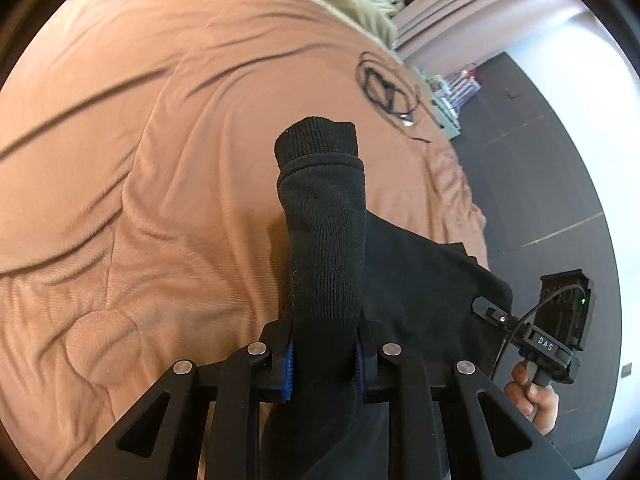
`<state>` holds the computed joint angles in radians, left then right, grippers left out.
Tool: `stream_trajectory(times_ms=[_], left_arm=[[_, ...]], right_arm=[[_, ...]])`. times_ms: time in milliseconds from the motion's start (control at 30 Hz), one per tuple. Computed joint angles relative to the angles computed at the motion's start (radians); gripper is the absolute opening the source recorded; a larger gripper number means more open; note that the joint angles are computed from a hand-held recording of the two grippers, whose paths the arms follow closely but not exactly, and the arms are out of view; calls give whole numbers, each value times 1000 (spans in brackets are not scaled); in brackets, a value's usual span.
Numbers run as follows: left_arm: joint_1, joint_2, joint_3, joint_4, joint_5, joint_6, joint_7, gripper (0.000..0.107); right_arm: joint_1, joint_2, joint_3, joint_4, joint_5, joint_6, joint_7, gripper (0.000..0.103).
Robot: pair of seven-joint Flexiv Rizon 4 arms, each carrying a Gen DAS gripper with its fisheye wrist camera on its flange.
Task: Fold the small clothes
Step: 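Lift the folded black shirt with both grippers and carry it toward the headboard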
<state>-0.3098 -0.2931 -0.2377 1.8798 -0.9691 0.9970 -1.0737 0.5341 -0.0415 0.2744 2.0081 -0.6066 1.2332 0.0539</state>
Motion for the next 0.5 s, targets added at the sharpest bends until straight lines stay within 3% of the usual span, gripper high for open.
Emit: stream_trajectory(times_ms=[500], left_arm=[[-73,205,44,92,-105,28,75,23]], right_arm=[[6,145,87,9,-197,-119,154,20]])
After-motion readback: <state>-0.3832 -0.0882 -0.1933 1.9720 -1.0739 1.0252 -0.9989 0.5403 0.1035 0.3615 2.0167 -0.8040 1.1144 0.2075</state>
